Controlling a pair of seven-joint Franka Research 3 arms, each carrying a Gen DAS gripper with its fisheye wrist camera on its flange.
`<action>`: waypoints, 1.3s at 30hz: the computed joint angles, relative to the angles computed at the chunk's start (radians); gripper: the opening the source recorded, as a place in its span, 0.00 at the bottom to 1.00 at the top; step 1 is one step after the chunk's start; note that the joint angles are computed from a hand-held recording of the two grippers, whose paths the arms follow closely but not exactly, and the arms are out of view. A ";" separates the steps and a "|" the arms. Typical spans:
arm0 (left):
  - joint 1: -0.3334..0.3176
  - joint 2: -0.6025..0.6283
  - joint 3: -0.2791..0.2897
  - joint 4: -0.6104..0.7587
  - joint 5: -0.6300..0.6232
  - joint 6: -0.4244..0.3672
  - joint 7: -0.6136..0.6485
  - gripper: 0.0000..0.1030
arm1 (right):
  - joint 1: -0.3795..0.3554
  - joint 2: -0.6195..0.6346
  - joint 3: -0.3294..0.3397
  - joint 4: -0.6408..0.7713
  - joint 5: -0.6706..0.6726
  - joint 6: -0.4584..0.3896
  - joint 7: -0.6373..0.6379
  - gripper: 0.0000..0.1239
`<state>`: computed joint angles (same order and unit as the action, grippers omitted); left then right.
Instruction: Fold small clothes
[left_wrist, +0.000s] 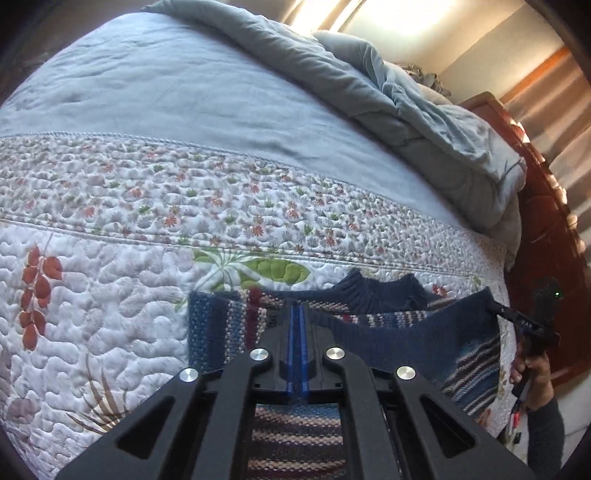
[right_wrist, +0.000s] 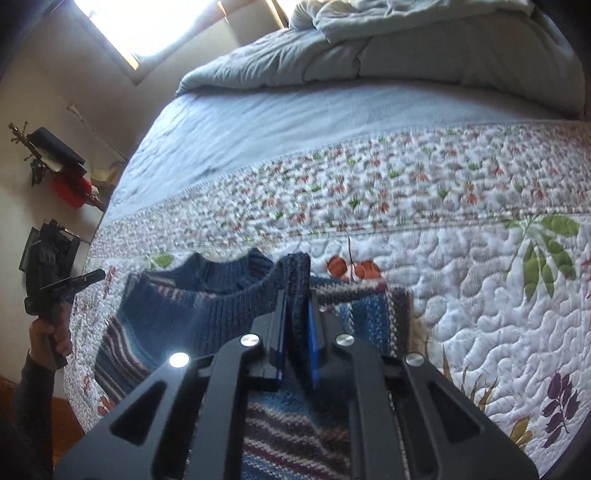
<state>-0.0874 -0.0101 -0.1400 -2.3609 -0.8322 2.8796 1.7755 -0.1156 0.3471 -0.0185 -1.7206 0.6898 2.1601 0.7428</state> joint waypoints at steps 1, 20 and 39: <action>0.000 0.008 0.000 -0.004 0.004 0.002 -0.007 0.03 | -0.004 0.000 -0.003 -0.007 -0.002 -0.004 -0.002 0.07; 0.042 0.067 -0.076 0.015 -0.241 -0.079 0.278 0.08 | -0.036 0.039 -0.005 0.010 0.007 -0.046 0.027 0.11; -0.051 0.126 0.015 0.073 -0.107 0.161 0.077 0.07 | 0.046 0.117 -0.002 0.103 -0.051 0.115 0.160 0.07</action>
